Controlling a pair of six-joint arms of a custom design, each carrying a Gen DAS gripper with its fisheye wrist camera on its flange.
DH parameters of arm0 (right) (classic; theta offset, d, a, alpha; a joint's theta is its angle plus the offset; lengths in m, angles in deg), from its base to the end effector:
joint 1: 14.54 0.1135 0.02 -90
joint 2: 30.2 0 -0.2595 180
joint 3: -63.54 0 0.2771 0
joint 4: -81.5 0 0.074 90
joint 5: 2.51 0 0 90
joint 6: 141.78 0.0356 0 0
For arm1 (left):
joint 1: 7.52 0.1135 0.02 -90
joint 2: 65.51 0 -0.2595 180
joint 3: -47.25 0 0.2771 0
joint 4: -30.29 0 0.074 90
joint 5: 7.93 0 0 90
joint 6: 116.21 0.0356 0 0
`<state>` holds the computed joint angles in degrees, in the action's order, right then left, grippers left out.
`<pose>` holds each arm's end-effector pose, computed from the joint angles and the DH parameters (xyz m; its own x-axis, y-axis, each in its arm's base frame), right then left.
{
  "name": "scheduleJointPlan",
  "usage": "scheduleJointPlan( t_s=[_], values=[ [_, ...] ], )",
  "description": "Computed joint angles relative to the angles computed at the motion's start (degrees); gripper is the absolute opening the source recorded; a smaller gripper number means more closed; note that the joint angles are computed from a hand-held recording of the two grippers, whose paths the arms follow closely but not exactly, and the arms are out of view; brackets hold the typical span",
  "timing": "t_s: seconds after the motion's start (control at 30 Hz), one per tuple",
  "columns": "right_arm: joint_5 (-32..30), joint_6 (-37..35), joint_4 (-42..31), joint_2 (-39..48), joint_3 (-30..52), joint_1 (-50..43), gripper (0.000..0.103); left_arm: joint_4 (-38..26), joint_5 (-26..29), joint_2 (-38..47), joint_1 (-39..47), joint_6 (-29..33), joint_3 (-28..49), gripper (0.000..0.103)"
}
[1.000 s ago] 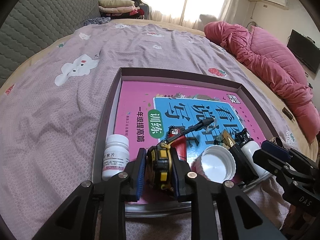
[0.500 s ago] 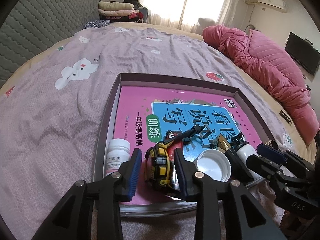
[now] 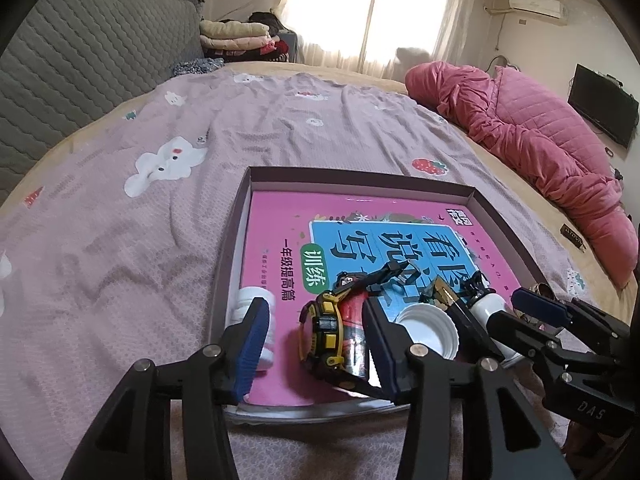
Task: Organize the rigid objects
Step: 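Open both tools to release the tape measure and earbud case in the tray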
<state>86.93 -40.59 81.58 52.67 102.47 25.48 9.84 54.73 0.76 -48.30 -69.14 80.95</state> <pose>0.2037 0.1715 0.1028 -0.6464 -0.2894 -0.7060 -0.5331 0.8332 0.1466 0.1717 -0.1265 0.1175 -0.6956 -0.1990 -0.6903 -0.1404 0.9800 -0.1411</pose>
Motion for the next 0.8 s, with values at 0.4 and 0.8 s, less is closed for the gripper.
scheduleJointPlan(
  t_s=[0.4, 0.8],
  values=[
    [2.2, -0.7, 0.5, -2.3, -1.1, 0.7, 0.059, -4.3, -4.6, -0.4, -4.0, -2.1, 0.6, 0.052],
    [5.2, -0.7, 1.7, -5.7, -3.1, 1.5, 0.072, -8.0, -6.3, -1.7, -5.3, -5.2, 1.2, 0.066]
  ],
)
